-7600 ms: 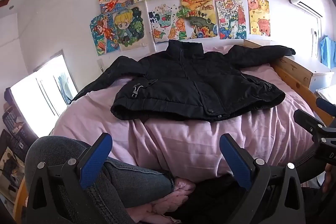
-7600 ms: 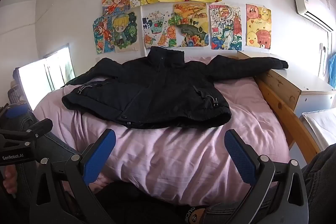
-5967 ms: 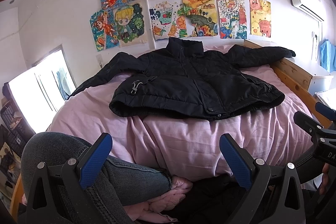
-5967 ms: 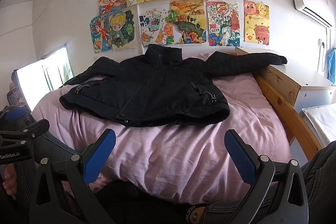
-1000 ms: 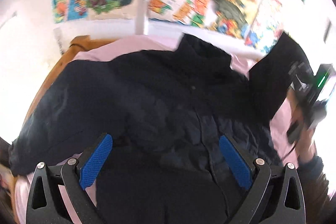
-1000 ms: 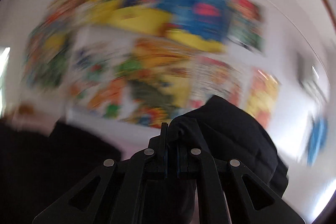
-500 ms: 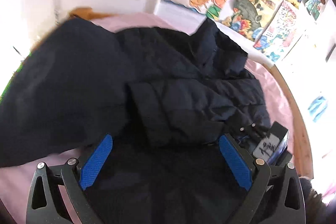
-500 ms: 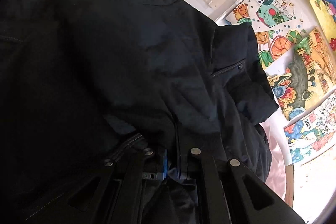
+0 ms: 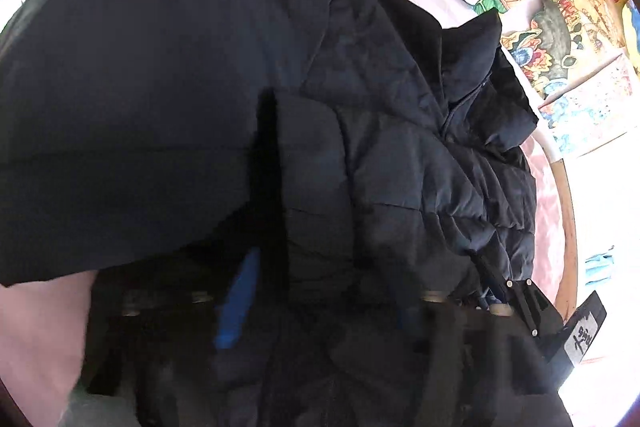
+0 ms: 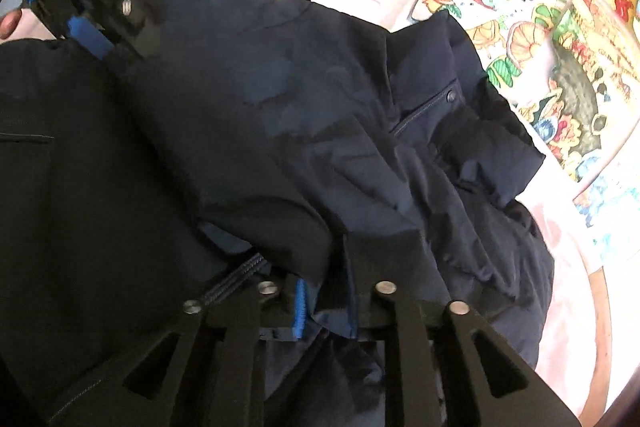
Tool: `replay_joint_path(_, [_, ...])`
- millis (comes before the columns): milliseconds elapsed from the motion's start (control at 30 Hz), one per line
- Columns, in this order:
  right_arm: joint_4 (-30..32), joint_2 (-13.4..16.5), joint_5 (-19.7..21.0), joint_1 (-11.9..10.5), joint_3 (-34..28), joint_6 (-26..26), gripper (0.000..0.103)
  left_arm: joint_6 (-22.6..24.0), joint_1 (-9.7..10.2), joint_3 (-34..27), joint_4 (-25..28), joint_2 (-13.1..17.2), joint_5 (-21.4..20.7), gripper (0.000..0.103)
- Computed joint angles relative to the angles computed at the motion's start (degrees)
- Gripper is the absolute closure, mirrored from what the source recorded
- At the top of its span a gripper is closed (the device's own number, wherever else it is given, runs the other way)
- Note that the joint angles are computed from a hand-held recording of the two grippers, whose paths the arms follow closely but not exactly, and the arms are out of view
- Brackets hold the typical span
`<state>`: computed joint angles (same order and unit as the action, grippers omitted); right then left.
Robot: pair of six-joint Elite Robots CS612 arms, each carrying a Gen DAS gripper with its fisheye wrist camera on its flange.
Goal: Fold large clothes
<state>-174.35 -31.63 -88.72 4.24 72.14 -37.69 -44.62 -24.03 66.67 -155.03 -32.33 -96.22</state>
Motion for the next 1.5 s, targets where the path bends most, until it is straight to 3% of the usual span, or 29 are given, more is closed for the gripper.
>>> replay_joint_path(33, [0.68,-0.3,0.36,-0.17,0.25,0.57,0.076,0.22,-0.05,0.26,-0.36,-0.12,0.27,0.073])
replay_joint_path(100, [1.73,-1.01,0.86,-0.62,0.88,2.06,0.07,1.46,-0.92,0.52,-0.8,-0.46,4.63,0.097])
replay_joint_path(167, [2.34,-2.18,1.45,-1.16,2.3,3.52,0.067,3.01,-1.54,1.38,-2.13,-1.27,8.66,0.098])
replay_joint_path(300, [1.32,-4.1,0.33,-2.36,4.75,6.33,0.06,11.0,-3.9,1.64,-3.01,-3.13,23.13,0.099])
replay_joint_path(400, [-0.37,-5.02,0.47,-3.93,5.94,10.34,0.06,16.12,-4.87,0.65,-3.04,-3.03,29.38,0.099])
replay_joint_path(467, [-1.81,-4.83,-1.71,-4.49,5.84,12.76,0.059,18.75,-5.18,-0.66,0.25,-2.22,31.74,0.099])
replay_joint_path(567, [-0.74,-3.76,-4.2,-5.62,4.4,17.97,0.059,18.86,-5.03,-3.5,6.81,0.01,31.88,0.098])
replay_joint_path(633, [4.84,-2.5,-4.77,-6.43,2.17,21.49,0.059,17.59,-4.65,-5.26,10.61,1.48,31.15,0.098])
replay_joint_path(733, [10.31,-1.1,0.06,-8.0,0.31,25.72,0.059,16.34,-3.93,-6.59,13.09,2.56,28.52,0.097])
replay_joint_path(900, [11.06,0.11,1.73,-8.35,-0.67,26.01,0.052,15.42,-2.71,-6.77,12.17,2.42,23.71,0.088])
replay_joint_path(1033, [9.14,-0.35,3.85,-8.6,0.25,25.5,0.03,11.7,-1.18,-1.93,6.04,-0.44,16.15,0.069])
replay_joint_path(1100, [7.94,-1.39,4.93,-8.67,1.61,26.48,0.025,9.87,-0.85,2.57,1.01,-2.91,14.04,0.03])
replay_joint_path(1167, [7.64,-2.93,9.77,-9.25,3.43,27.85,0.022,7.89,-1.14,7.8,-4.13,-5.81,15.36,0.018])
replay_joint_path(1267, [5.88,-5.68,16.28,-9.83,7.07,30.06,0.004,3.97,-1.27,15.78,-10.31,-10.42,16.56,0.01])
replay_joint_path(1367, [0.69,-7.87,18.92,-9.78,11.18,30.5,0.002,-2.33,-0.75,23.38,-16.19,-14.27,16.76,0.008])
replay_joint_path(1500, [-1.92,-10.15,17.73,-9.16,15.36,29.68,0.002,-14.49,0.95,31.47,-24.64,-17.29,16.16,0.005])
